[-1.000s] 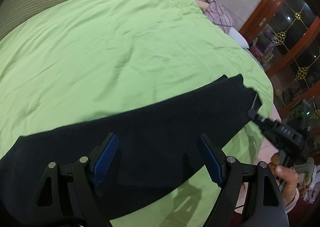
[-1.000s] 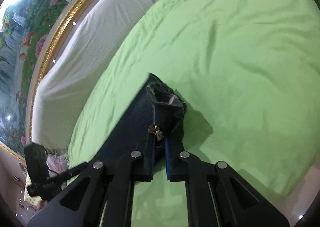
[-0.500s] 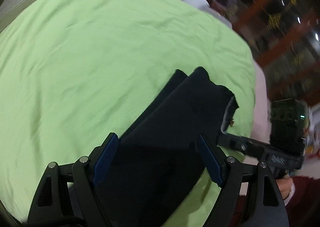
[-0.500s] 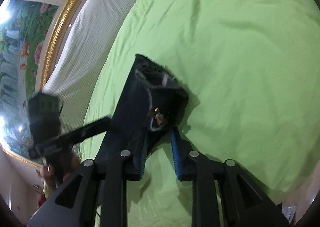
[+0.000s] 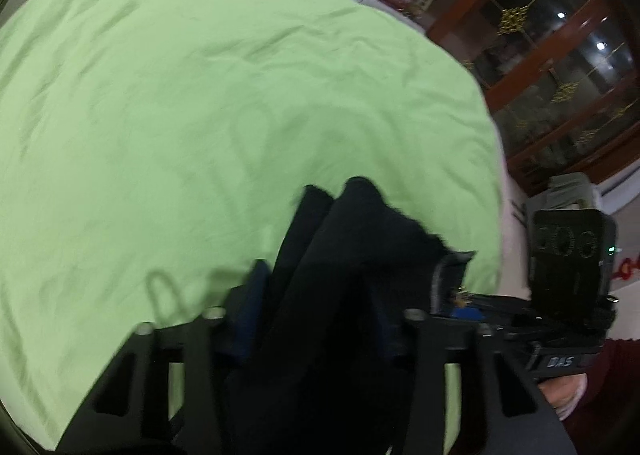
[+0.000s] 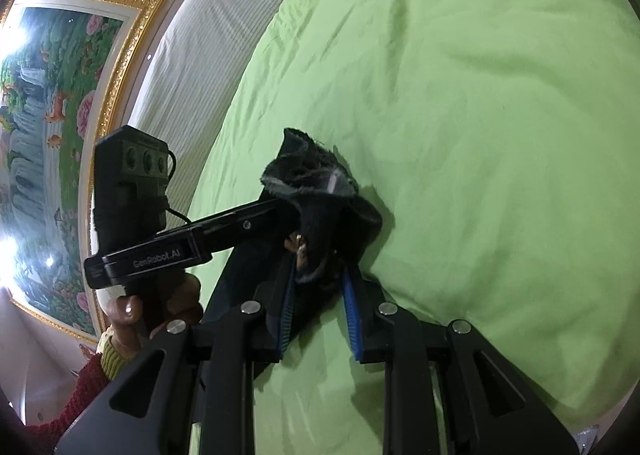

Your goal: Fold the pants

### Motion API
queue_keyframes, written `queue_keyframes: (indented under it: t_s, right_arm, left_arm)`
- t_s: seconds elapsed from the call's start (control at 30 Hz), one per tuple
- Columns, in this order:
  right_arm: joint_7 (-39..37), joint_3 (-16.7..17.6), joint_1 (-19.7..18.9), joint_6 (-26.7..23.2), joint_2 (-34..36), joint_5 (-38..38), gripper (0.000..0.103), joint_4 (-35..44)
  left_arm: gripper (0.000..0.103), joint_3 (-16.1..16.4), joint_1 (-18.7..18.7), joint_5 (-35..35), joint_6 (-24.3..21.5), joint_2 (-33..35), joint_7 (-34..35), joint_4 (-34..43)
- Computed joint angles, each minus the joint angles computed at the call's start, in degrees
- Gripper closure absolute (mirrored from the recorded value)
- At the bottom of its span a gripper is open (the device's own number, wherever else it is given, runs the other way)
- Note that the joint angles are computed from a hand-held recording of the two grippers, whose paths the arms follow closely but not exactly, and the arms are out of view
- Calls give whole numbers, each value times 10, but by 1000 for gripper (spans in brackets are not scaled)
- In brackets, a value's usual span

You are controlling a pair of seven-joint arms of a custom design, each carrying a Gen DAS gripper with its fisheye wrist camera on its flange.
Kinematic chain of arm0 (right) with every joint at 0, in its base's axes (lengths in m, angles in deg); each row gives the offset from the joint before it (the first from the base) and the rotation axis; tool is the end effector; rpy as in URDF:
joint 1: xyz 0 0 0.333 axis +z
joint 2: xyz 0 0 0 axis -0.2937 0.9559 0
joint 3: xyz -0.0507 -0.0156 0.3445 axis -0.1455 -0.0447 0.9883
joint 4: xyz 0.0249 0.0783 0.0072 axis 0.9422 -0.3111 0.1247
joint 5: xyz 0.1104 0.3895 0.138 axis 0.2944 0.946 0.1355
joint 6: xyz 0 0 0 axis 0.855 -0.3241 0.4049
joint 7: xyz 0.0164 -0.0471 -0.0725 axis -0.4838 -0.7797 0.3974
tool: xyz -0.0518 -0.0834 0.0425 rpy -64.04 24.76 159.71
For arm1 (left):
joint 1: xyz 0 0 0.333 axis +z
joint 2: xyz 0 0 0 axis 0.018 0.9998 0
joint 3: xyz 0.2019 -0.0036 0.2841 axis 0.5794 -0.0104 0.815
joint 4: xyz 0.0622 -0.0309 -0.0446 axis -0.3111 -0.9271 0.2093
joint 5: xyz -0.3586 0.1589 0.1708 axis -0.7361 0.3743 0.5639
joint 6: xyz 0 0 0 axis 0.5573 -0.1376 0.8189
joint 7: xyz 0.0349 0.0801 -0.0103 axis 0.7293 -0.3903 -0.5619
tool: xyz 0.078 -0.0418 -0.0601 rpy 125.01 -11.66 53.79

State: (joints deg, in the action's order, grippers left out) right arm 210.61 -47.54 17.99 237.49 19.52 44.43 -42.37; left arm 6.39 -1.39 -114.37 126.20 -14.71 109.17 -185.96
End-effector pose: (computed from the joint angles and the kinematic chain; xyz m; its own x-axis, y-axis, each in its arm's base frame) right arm 0.4844 0.3622 0.4098 -0.0208 -0.7176 -0.6961 -0.6638 0.5306 -0.5271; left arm 0.6791 -0.2100 0.4215 -0.6558 -0.6489 0.3857 -0.7540 0.5379 -0.3770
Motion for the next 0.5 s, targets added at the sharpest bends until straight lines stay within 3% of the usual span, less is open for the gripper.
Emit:
queue_keyframes:
  t_s: [0.1,0.17,0.27,0.5]
  right_arm:
    - [-65,-21,35,9,6,52,79,9]
    - [-67,-12,25,15,7,39,80,7]
    - [-8,17,-18,28,3,-43,88,-7]
    - [99,49,-75,76,-6,-249,90,-10]
  left_arm:
    - [71,-6,11,-27,0,3,23,-4]
    - [80,-7,20,-52,-16,10,23,4]
    - [89,-10,37,-97,-33,10,31,6]
    - [91,0,70,-209,-64,-49,93,-44]
